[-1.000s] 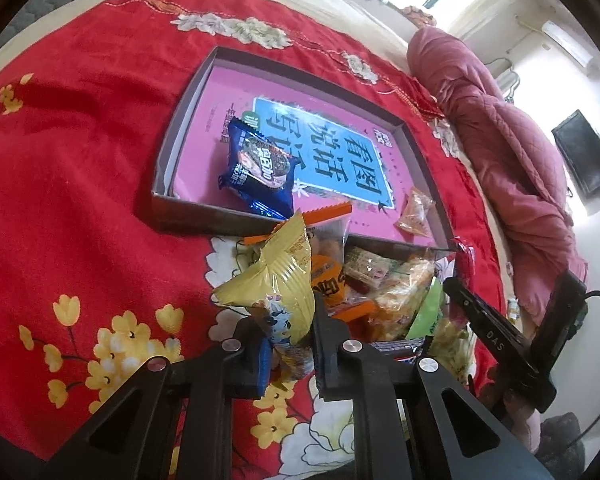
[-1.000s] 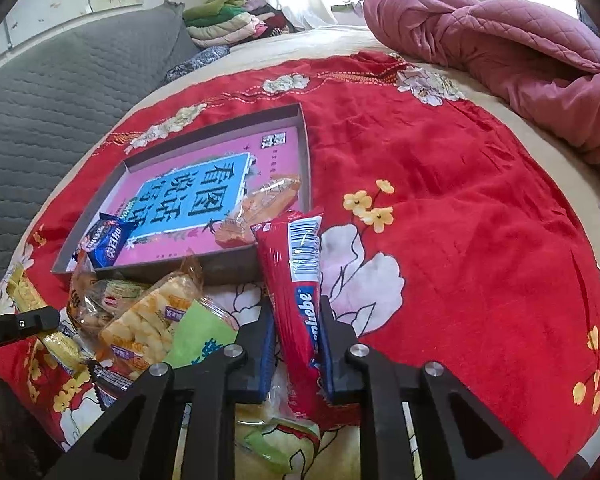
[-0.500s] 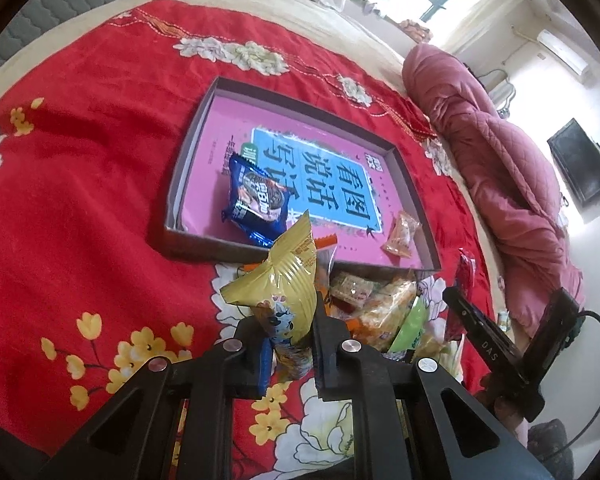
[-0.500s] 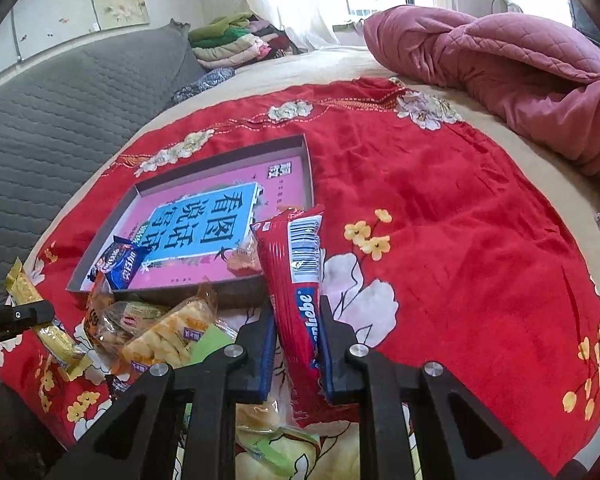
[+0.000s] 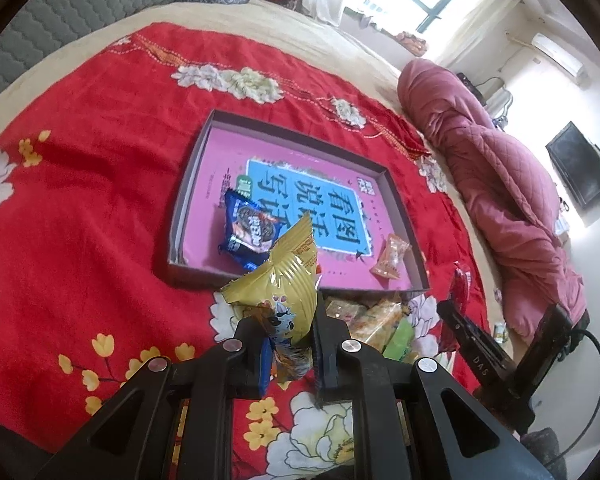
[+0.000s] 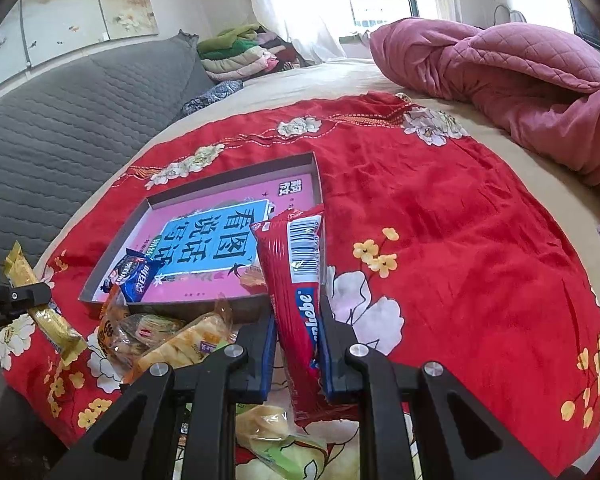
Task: Organize snacks
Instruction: 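Lift the red stick pack with the right tool toward the box while the left tool carries the yellow bag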
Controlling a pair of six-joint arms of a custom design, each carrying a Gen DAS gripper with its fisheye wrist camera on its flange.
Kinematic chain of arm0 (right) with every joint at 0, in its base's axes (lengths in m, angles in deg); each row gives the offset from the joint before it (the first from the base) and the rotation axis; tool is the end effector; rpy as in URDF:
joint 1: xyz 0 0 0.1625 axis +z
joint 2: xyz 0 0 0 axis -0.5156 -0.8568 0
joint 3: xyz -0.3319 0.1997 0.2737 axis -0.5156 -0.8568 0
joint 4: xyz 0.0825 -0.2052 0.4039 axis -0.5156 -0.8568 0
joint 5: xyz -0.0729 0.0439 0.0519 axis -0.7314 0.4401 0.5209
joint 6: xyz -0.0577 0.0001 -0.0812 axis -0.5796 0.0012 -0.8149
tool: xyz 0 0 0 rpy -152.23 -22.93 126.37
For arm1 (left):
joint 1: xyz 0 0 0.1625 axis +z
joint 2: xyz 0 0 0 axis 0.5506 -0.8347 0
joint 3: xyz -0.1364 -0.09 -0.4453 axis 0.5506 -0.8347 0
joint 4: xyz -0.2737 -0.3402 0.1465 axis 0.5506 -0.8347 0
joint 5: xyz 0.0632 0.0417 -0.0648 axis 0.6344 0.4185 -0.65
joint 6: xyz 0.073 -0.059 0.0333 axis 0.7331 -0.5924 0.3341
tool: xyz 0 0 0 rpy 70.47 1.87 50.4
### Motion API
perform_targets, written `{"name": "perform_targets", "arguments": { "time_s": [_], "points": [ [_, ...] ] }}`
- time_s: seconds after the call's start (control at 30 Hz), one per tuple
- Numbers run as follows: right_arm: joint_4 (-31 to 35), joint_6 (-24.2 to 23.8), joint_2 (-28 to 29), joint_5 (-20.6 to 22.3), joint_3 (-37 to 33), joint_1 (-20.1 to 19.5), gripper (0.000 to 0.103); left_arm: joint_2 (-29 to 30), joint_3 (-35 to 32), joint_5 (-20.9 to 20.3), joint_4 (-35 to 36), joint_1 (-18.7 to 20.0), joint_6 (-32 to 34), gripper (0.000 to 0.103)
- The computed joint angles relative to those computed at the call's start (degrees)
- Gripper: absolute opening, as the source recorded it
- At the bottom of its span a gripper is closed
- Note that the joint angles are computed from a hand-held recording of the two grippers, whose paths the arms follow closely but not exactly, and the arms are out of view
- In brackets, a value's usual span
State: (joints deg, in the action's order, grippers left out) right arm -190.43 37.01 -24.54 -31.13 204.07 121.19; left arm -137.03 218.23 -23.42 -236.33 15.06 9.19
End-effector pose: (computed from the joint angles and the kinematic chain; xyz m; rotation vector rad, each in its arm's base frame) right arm 0.1110 -0.5570 0.1654 0.5822 -2.5192 0.8786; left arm -0.1891 -0.5121 0.1652 -0.0798 2.6309 -0.9036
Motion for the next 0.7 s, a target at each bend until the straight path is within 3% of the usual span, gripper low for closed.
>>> {"name": "perform_targets", "arguments": {
  "time_s": [0.7],
  "points": [
    [-1.7, 0.2, 0.6, 4.6, -0.8, 0.8, 0.019, 1.5, -3.0, 1.8, -3.0, -0.1, 2.2, 0.016]
  ]
}}
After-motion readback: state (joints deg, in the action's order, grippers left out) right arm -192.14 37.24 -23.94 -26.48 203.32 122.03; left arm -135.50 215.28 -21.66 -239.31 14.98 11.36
